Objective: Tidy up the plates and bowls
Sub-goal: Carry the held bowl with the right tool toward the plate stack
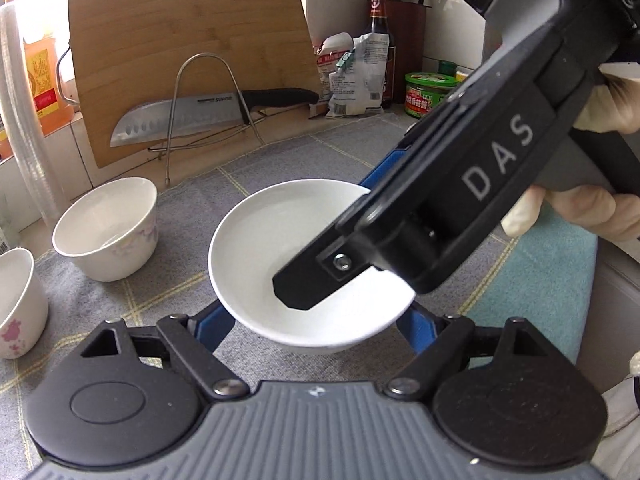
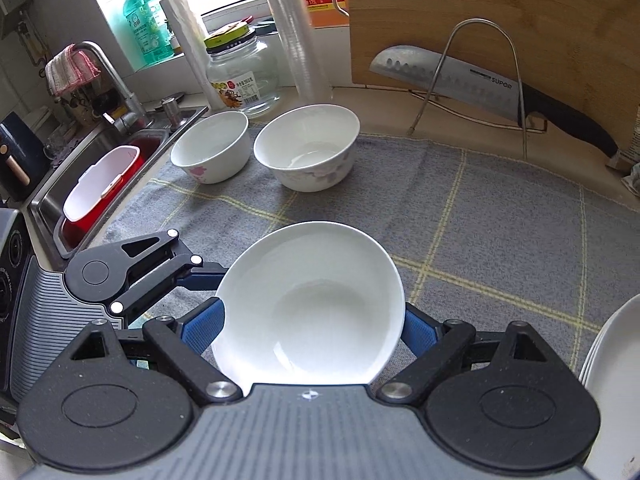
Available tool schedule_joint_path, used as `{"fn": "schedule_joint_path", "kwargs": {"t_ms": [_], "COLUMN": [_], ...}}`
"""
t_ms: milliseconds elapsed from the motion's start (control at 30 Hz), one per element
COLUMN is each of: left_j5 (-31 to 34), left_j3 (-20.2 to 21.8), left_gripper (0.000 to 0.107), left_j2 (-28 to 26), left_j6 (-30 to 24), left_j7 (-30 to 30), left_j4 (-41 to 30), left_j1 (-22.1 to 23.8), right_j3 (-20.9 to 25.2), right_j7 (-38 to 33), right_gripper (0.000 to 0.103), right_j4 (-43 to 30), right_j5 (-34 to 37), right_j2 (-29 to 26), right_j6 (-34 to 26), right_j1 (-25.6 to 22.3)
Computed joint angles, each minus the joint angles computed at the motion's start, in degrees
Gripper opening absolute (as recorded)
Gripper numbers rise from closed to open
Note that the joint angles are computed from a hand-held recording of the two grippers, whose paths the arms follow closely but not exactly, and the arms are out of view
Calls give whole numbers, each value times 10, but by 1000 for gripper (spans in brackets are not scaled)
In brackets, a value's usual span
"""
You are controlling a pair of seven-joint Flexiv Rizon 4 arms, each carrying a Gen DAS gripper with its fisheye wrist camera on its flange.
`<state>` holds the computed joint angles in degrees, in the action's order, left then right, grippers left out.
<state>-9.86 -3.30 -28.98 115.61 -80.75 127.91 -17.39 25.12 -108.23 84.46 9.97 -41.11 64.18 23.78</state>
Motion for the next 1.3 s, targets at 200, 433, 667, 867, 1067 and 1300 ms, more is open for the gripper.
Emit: {"fn": "schedule_joint_path", "kwargs": {"t_ms": [200, 433, 667, 867, 1067, 1300], "left_j5": [-9, -19, -54, -95, -148, -201], "left_j3": [0, 17, 40, 51, 68, 64], "left_gripper": [86, 88, 100, 100, 102, 102], "left_j2": [-16, -27, -25, -5, 22, 49], "left_j6": [-17, -11, 8, 16, 47, 80], "left_j7": [-2, 2, 18, 21, 26, 43], "left_j4": [-21, -27, -16, 14, 58, 114], "left_j1": [-7, -28, -59, -78, -103, -99], "right_j3": [-4, -6, -15, -20, -73, -132], "right_j7": [-1, -2, 8, 20, 77, 168], "right_gripper": [95, 95, 102, 103, 103, 103], "right_j4": [-3, -2, 8, 31, 80, 111], "right_j5": [0, 5, -3, -19, -78, -152], "right_j2": [-5, -6, -3, 12, 31, 36], "right_j6": [-13, -14, 3, 36, 129, 196], "right_j1": [-4, -7, -2, 1, 49, 110]}}
